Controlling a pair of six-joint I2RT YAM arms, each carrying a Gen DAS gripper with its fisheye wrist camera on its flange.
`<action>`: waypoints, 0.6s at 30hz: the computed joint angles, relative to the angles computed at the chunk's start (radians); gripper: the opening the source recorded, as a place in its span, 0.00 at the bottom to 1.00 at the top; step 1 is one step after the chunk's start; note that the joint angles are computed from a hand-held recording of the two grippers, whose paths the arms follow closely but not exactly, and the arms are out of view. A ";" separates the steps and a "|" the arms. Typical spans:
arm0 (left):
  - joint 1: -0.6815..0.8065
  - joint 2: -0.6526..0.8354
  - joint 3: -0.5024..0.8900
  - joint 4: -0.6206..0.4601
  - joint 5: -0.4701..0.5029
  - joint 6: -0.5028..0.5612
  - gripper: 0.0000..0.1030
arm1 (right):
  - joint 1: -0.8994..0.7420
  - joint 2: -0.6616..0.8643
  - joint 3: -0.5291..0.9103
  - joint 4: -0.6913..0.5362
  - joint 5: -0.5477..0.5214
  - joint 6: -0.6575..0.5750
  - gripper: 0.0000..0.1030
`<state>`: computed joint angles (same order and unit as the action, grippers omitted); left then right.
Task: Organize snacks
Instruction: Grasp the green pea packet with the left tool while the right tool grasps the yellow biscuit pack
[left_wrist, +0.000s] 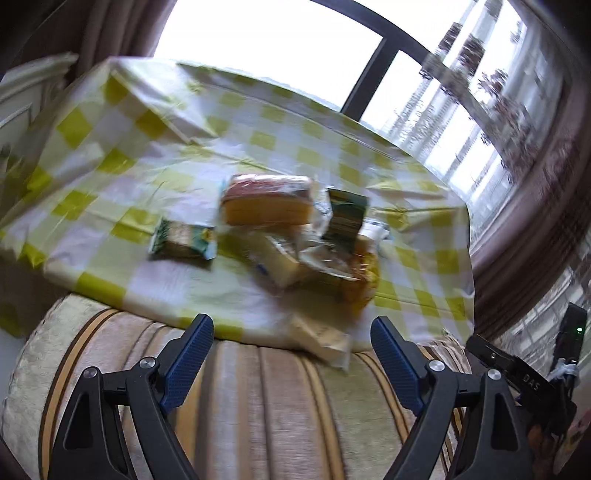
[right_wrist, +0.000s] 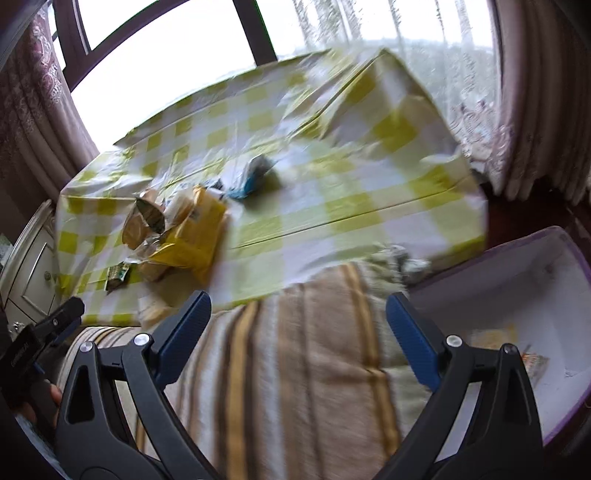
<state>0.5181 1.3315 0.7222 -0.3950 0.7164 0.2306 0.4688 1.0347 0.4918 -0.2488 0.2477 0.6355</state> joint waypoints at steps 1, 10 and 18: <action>0.008 0.028 0.015 -0.011 0.010 0.008 0.84 | -0.006 0.026 0.009 0.017 -0.011 -0.007 0.94; 0.011 0.173 0.128 0.021 -0.101 -0.062 0.81 | 0.019 0.300 0.156 0.132 -0.094 -0.034 0.94; -0.057 0.364 0.308 0.032 -0.267 -0.097 0.81 | -0.027 0.489 0.278 0.231 -0.212 -0.019 0.88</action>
